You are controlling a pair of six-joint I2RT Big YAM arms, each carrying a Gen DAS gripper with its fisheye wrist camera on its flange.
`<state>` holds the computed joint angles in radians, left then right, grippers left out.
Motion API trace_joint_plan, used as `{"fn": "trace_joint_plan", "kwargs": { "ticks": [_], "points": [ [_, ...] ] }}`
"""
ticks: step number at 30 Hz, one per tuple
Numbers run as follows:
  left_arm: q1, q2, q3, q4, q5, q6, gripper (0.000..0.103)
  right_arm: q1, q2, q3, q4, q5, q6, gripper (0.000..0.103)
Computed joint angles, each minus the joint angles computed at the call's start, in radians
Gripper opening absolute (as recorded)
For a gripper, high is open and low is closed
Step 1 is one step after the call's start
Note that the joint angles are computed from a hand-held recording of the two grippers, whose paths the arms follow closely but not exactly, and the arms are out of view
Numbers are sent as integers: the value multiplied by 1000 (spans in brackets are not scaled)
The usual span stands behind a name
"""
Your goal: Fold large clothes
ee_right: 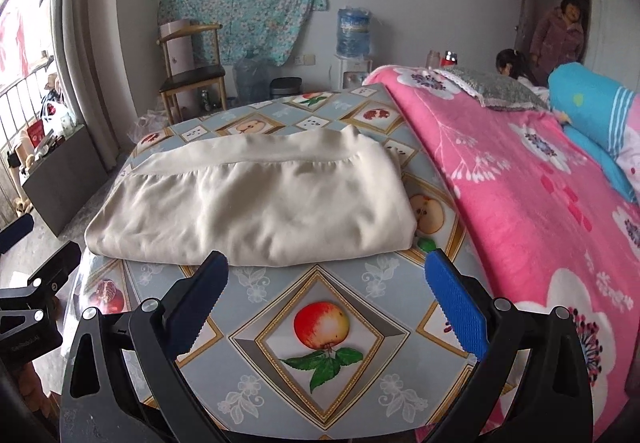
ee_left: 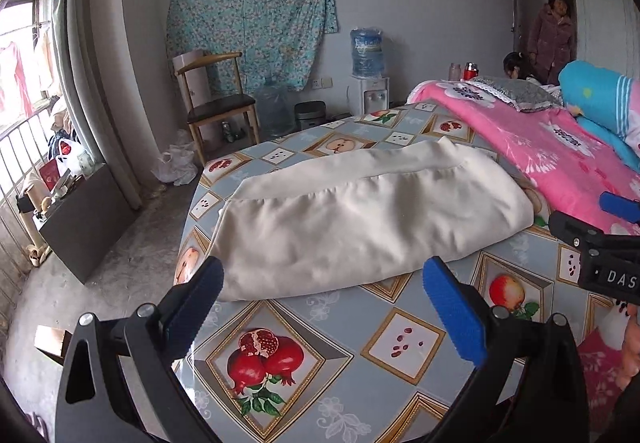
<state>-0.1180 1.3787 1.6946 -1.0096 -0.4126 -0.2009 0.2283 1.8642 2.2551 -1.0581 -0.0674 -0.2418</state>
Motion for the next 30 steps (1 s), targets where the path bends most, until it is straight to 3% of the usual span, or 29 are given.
{"fn": "trace_joint_plan", "kwargs": {
  "ticks": [4,9,16,21,25,30],
  "points": [
    [4,51,68,-125,52,-25,98,8,-24,-43,32,20,-27,96],
    [-1,52,63,-133,47,-132,98,16,-54,-92,77,38,-69,96],
    [14,97,122,-268,33,-301,98,5,-16,-53,-22,11,-63,96],
    [18,135,148,-354,18,-300,98,11,40,16,-138,13,-32,96],
    [26,131,137,-353,31,-298,98,16,74,70,-209,-13,-6,96],
    [30,141,147,-356,25,-287,98,32,77,66,-227,-14,-3,96]
  ]
}}
